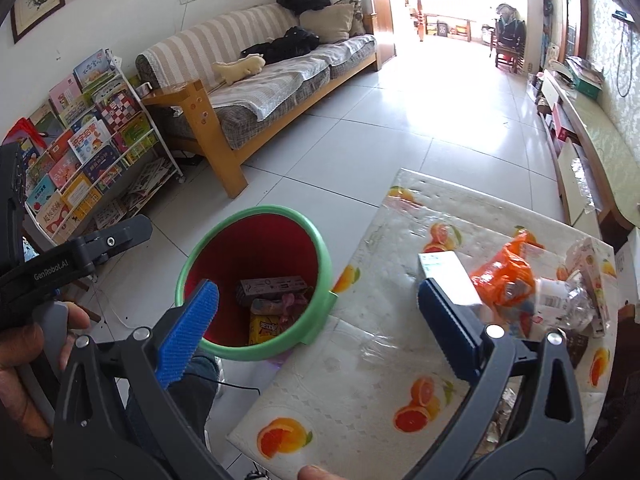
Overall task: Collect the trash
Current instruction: 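Move both tools back over the table toward the milk box and foil ball, then grasp the white milk carton box with the left gripper while the right grasps the crumpled foil ball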
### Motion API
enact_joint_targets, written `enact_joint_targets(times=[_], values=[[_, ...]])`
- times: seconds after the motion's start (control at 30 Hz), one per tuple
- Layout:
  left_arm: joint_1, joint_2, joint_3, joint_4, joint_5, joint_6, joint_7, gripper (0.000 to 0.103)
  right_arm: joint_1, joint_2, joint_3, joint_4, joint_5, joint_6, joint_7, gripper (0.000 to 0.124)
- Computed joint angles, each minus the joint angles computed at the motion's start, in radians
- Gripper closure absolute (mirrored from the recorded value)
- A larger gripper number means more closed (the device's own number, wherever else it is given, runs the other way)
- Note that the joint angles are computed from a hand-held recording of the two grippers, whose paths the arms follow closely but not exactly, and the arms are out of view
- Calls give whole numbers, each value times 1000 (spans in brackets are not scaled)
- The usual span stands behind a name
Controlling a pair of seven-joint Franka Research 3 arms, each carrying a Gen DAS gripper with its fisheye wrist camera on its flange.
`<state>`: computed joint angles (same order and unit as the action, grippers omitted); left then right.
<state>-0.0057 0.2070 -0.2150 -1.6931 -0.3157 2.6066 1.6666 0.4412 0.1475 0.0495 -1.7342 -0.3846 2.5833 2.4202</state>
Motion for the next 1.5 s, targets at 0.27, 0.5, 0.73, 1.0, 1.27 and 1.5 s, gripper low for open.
enact_joint_targets(times=[0.27,0.5,0.73,1.0,1.27,1.5], values=[[-60,-70,-46,-71,-93,-10,118,8,-92,-280,35,-327,-117,-21,198,26],[-140,-67,-58,-69,-89,-24,133,8,-202,-476,101,-537,-107,-46,266,26],[-207,10,-67,13,50,-71,43,8,-268,-554,153,-648,-11,-29,233,26],[-250,129,-76,149,189,-144,-63,8,-296,-506,173,-681,76,42,178,26],[-295,295,-73,334,279,-233,-145,8,-285,-407,145,-662,123,79,135,26],[-340,456,-48,537,347,-333,-232,8,-261,-328,102,-643,182,112,83,26]])
